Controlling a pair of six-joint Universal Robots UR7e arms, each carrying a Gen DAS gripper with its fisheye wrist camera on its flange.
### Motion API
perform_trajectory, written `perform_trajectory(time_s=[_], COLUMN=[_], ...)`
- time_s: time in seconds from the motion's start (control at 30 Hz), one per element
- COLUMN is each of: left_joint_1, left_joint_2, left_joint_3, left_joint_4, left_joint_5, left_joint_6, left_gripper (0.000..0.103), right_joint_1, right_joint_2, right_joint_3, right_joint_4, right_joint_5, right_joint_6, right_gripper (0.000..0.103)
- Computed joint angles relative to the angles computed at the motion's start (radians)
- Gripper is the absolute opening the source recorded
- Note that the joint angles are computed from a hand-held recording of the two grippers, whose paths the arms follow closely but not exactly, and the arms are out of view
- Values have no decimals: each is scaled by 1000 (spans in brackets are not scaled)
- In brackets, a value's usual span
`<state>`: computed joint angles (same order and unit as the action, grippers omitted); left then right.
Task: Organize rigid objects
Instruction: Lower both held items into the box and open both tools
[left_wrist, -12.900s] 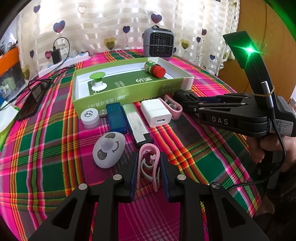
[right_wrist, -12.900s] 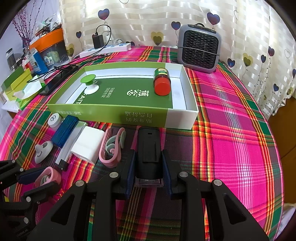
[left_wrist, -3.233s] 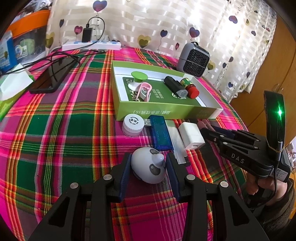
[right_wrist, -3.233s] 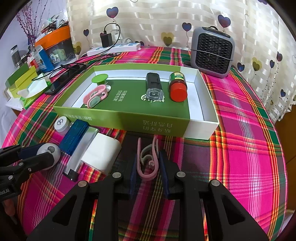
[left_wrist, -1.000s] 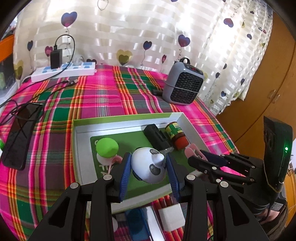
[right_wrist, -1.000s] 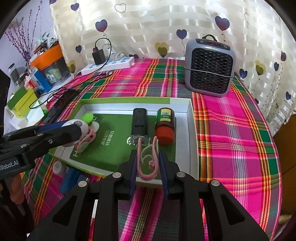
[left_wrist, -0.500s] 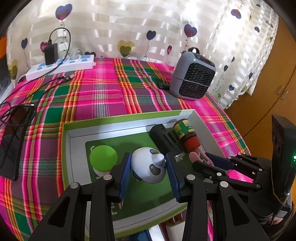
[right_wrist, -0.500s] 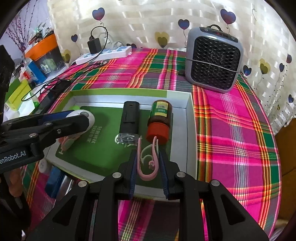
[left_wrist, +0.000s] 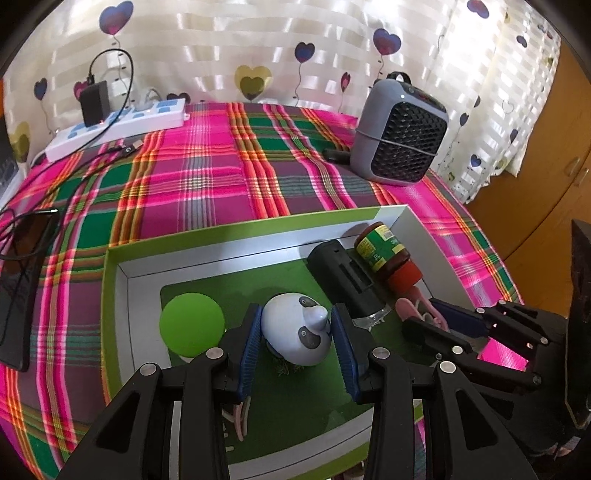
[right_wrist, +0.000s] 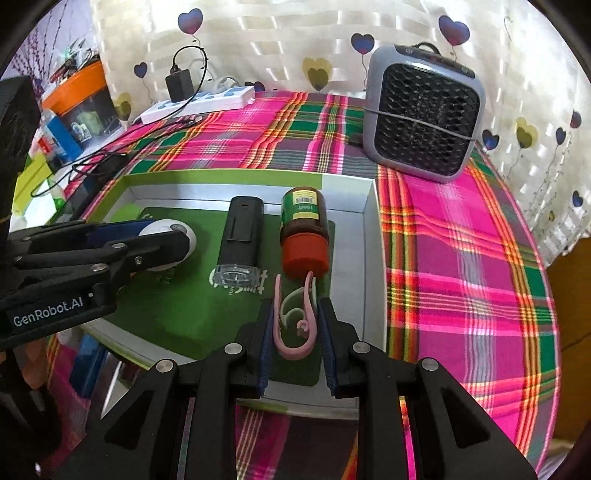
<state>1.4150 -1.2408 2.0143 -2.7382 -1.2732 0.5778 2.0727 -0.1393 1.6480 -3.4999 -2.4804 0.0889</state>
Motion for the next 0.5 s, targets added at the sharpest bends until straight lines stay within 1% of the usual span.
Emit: perform_trajectory(time_s=[0.17, 0.5], left_joint_1=[-4, -9], left_joint_2=[12, 16], left_joint_3=[3, 5], left_joint_4=[-12, -20], left_joint_5=[18, 30], left_joint_6=[4, 0], left_gripper=[37, 37], right_joint_1=[-3, 1], right_joint_2=[1, 12], right_joint_3=[5, -7], right_joint_4=[-21, -22], right_joint_5=[9, -5], right_joint_6=[-5, -15], right_gripper=[24, 24])
